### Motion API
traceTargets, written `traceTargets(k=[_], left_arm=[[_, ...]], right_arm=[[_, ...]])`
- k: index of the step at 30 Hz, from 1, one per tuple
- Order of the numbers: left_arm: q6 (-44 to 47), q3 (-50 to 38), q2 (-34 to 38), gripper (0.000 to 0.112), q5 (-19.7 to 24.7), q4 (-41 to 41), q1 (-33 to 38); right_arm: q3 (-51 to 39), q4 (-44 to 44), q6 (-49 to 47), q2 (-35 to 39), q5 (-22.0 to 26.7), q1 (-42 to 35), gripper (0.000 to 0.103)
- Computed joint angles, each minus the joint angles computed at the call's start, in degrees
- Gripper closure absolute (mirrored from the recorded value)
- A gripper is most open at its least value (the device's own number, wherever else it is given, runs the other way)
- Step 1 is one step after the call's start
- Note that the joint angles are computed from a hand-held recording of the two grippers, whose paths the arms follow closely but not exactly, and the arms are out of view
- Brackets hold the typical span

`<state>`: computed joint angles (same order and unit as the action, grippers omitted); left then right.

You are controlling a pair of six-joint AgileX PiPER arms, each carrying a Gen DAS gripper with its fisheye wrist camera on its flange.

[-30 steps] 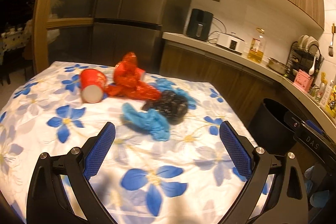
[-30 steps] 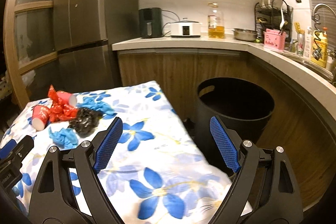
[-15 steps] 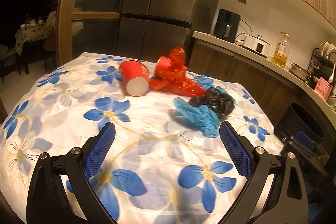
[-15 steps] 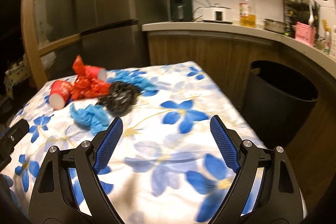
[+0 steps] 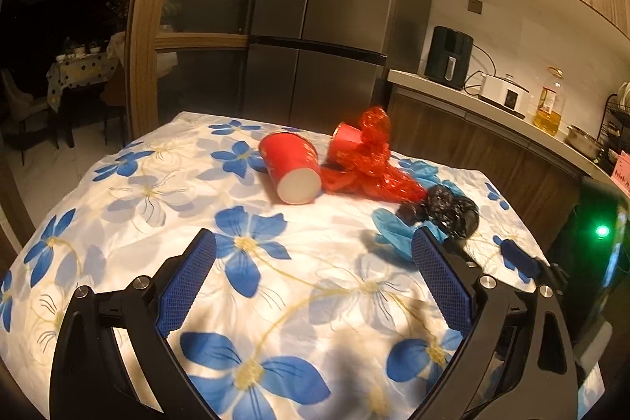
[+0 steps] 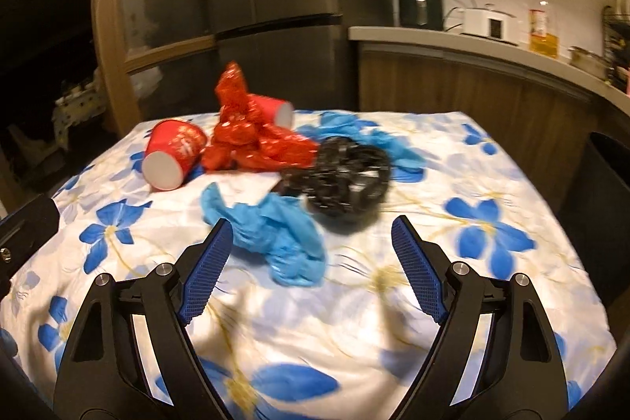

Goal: Collect trash
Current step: 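Move both open tools back to the remaining trash on the table, then grasp the blue glove with the right tool while the left tool grasps the black bag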

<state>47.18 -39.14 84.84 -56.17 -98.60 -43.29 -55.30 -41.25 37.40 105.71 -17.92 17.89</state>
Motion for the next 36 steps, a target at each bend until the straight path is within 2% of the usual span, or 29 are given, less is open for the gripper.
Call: traceTargets(k=[6, 8, 10, 11, 12, 14, 16, 20, 23, 30, 36], left_arm=[[0.33, 0.29, -0.53, 0.017, 2.1, 0.72, 3.22], [0.43, 0.28, -0.44, 0.017, 2.47, 0.93, 3.83], [0.38, 0.19, -0.27, 0.017, 2.69, 0.96, 4.16], [0.27, 0.25, -0.29, 0.017, 2.84, 1.04, 4.24], [0.2, 0.28, -0.3, 0.017, 2.82, 1.11, 4.22], [0.42, 0.04, -0.1, 0.017, 2.67, 1.14, 4.17], [0.71, -0.5, 0.35, 0.017, 2.21, 0.87, 3.73], [0.78, -1.85, 1.83, 0.017, 2.33, 0.84, 3.63], [1.28, -3.89, 3.95, 0.017, 3.44, 1.23, 3.52], [6.45, -14.55, 12.49, 0.017, 6.62, 2.74, 3.46], [15.71, -29.66, 22.91, 0.017, 9.33, 1.0, 5.22]], right_arm=[[-7.27, -17.9, 17.8, 4.76, 5.42, 2.58, 0.028], [-9.02, -26.01, 25.78, 6.17, 6.77, 3.0, 0.034], [-10.0, -32.94, 32.45, 7.07, 6.81, 3.01, 0.052], [-9.97, -33.68, 33.09, 7.24, 6.46, 2.92, 0.058], [-10.04, -34.15, 33.48, 7.35, 5.93, 2.71, 0.062], [-9.36, -32.96, 32.07, 6.95, 3.96, 1.93, 0.08], [-8.15, -30.17, 29.51, 6.19, 2.21, 1.0, 0.087], [-1.84, -17.74, 18.29, 2.0, -2.45, -2.76, 0.09], [2.74, -13.48, 14.49, -1.33, -5.96, -6.59, 0.09], [7.3, -14.28, 15.73, -5.84, -10.79, -16.64, 0.09], [7.46, -17.24, 19.07, -7.14, -13.49, -23.07, 0.09]])
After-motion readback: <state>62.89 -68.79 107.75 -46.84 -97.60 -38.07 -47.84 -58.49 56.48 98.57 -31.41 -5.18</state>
